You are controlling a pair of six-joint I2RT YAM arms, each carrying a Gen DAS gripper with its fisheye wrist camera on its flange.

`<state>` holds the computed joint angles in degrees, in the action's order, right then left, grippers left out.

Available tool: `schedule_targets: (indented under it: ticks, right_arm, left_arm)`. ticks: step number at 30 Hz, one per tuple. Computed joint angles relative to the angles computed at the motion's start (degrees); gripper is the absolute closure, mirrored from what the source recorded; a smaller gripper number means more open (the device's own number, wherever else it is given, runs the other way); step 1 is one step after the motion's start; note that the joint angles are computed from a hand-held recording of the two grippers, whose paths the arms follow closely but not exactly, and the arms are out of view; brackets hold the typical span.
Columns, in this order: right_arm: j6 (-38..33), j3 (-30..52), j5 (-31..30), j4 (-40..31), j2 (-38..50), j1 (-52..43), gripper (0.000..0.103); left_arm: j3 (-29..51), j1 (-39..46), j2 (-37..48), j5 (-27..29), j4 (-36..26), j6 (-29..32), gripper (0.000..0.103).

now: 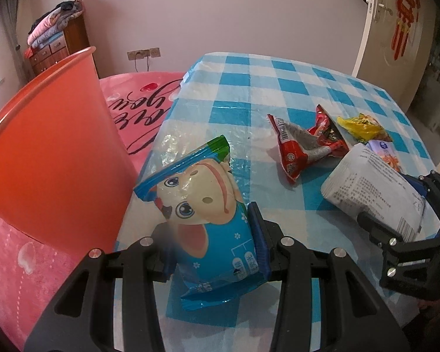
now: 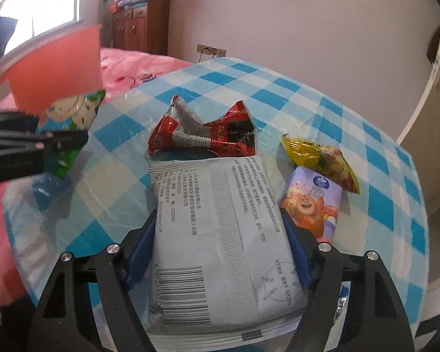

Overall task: Collect trash
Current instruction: 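Carry both held items over the orange bucket and open both grippers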

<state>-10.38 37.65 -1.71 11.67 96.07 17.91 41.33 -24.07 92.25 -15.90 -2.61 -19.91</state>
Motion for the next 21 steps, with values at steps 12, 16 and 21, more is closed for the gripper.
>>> schedule_targets:
  ticks: [12, 16, 21]
  right_arm:
    - [7.20, 1.82, -6.31, -8.41, -9.32, -3.22, 0.026]
    - [9.11, 4.96, -7.97, -11.79, -10.76, -2.44, 0.026]
    - [11.76, 10.47, -10.24, -15.49, -11.22, -0.76, 0.026]
  left_arm:
    - [-2.95, 1.71, -6.61, 5.81, 1.75, -0.14, 0.059]
    - [-3.20, 3.16, -9.83, 7.87, 1.39, 0.28, 0.059]
    - [-3.25, 5.88, -15.40, 9.00, -0.01, 1.69, 0.059]
